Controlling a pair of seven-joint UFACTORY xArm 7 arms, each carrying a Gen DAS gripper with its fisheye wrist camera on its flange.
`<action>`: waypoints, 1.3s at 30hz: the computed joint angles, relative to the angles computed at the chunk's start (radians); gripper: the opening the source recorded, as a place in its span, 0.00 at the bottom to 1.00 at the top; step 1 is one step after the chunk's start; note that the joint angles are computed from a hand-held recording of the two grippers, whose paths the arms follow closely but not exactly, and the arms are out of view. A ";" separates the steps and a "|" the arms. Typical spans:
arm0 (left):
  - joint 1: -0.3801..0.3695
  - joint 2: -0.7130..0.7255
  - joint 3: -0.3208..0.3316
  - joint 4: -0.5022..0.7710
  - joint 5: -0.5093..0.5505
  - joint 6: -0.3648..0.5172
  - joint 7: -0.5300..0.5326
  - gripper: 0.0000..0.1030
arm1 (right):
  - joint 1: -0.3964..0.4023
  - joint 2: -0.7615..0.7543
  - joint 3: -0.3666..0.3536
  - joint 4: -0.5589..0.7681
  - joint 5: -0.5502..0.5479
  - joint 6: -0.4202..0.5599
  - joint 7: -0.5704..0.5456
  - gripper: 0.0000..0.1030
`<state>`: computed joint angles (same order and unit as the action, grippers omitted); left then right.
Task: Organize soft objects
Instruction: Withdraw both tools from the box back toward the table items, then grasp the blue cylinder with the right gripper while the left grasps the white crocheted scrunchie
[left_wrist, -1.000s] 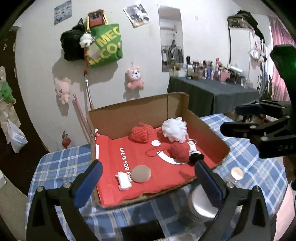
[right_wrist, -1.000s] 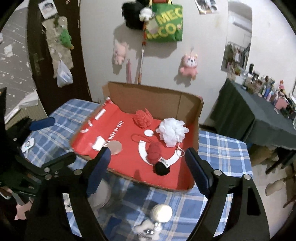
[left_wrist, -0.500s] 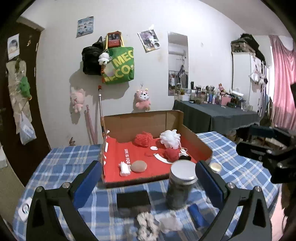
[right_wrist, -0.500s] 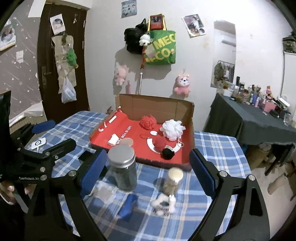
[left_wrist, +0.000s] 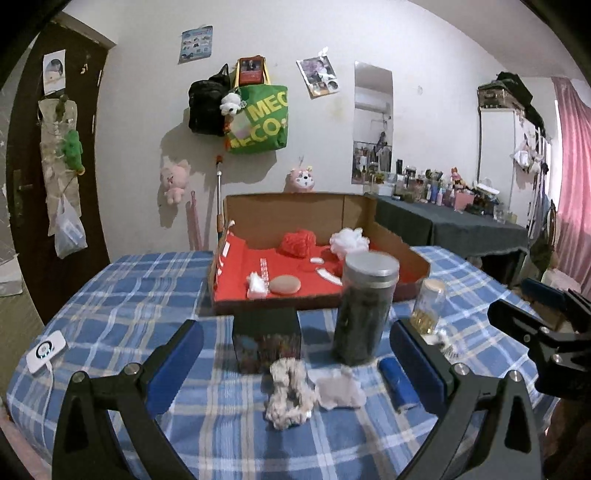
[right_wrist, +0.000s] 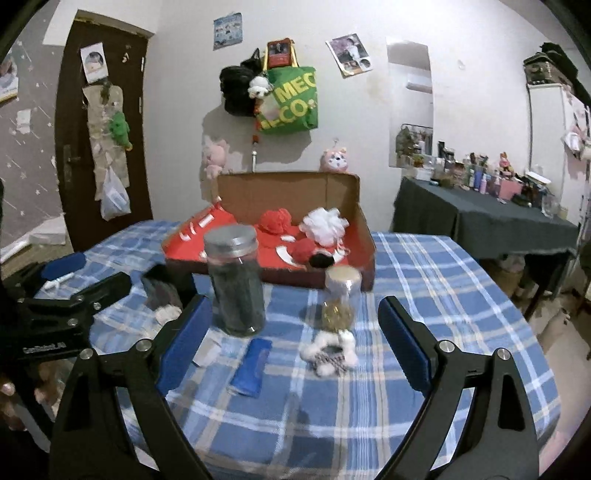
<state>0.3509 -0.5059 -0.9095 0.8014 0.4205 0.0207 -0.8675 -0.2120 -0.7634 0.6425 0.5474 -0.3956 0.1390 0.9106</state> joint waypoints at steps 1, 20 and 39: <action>0.012 -0.006 -0.015 -0.008 0.002 -0.006 -0.009 1.00 | -0.002 0.006 0.006 -0.007 0.001 -0.002 0.006 0.90; 0.098 0.121 -0.123 -0.021 0.112 0.060 -0.096 1.00 | 0.013 0.213 0.009 -0.018 -0.036 -0.027 0.078 0.90; -0.140 0.413 0.123 0.048 0.138 0.072 0.068 0.31 | 0.057 0.475 -0.026 0.139 -0.294 -0.009 0.154 0.28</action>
<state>0.2113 -0.0929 -0.7869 0.8491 0.5589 0.0924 -0.7994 -0.1549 -0.2882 0.6169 0.6864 -0.6900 0.1300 1.0649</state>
